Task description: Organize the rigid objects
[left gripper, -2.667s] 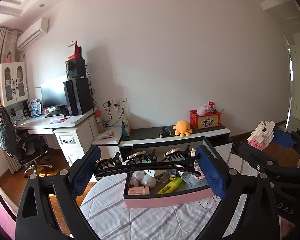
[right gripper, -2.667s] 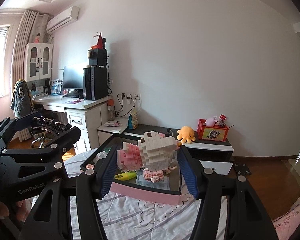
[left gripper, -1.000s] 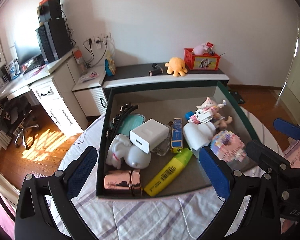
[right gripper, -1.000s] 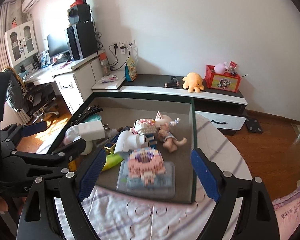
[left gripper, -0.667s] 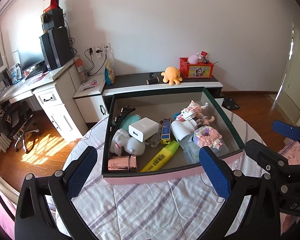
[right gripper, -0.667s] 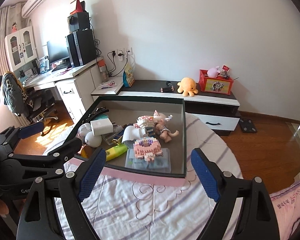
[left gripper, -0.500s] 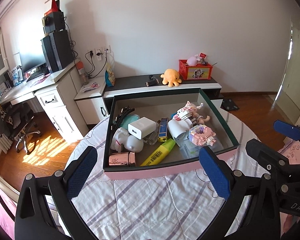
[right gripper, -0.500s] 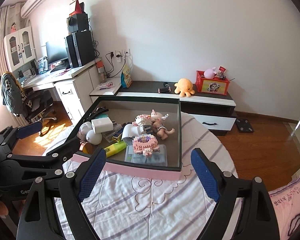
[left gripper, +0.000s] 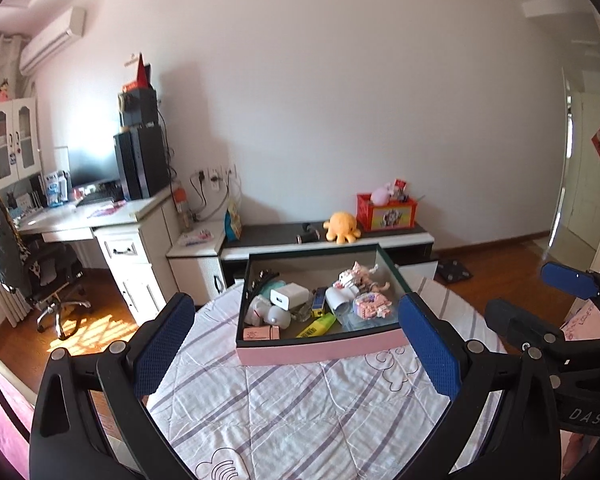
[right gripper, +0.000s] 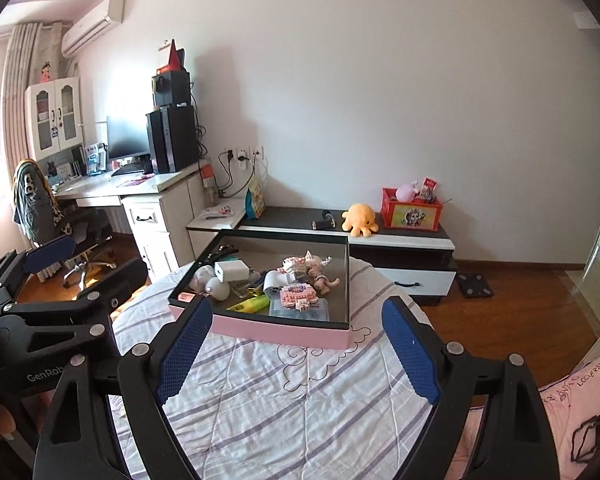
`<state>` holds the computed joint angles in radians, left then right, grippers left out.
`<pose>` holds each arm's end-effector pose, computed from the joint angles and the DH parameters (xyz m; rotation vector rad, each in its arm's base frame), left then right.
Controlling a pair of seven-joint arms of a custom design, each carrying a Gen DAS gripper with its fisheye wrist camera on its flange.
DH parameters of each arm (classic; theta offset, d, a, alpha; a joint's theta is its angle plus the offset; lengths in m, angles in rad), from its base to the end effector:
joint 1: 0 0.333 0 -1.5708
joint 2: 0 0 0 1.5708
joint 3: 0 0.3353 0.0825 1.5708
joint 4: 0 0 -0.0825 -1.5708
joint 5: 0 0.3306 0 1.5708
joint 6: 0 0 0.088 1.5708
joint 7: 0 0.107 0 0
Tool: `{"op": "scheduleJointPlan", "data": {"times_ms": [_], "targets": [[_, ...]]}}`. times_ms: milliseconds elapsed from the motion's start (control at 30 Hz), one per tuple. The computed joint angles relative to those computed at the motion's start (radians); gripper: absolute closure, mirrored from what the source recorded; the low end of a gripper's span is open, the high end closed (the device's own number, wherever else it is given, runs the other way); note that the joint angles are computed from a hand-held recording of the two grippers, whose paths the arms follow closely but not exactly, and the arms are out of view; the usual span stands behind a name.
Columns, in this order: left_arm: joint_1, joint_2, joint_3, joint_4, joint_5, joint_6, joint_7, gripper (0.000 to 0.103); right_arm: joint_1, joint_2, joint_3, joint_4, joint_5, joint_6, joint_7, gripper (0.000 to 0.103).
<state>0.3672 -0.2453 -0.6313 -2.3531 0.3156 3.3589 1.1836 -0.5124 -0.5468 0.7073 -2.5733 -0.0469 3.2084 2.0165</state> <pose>0.4320 -0.1849 0.5967 -1.2603 1.7346 -1.1295 0.3797 0.1364 0.5723 -1.4962 1.6106 -0.9759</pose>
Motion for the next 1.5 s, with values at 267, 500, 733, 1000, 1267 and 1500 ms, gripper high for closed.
{"op": "scheduleJointPlan", "data": {"times_ms": [267,500,733,1000,1267,1500], "targets": [[-0.189,-0.217,0.207,-0.191,-0.017,0.090,-0.016,0.000,0.157,-0.205,-0.086,-0.104,0.060,-0.014,0.020,0.015],[-0.301,-0.394,0.318,-0.323,-0.015,0.093,-0.027,0.000,0.238,-0.388,-0.084,-0.176,0.091,-0.067,0.068,0.015],[-0.263,-0.587,0.297,-0.425,-0.030,0.089,-0.057,0.000,0.260,-0.566,-0.049,-0.212,0.084,-0.120,0.151,0.015],[-0.286,-0.686,0.332,-0.457,-0.010,0.047,-0.077,0.000,0.262,-0.665,-0.034,-0.195,0.041,-0.190,0.200,0.015],[-0.292,-0.705,0.344,-0.466,0.000,0.054,-0.093,0.000,0.262,-0.700,-0.024,-0.180,0.012,-0.224,0.234,0.015],[-0.286,-0.701,0.345,-0.467,0.001,0.062,-0.096,0.000,0.269,-0.715,-0.024,-0.188,-0.002,-0.235,0.250,0.015]]}}
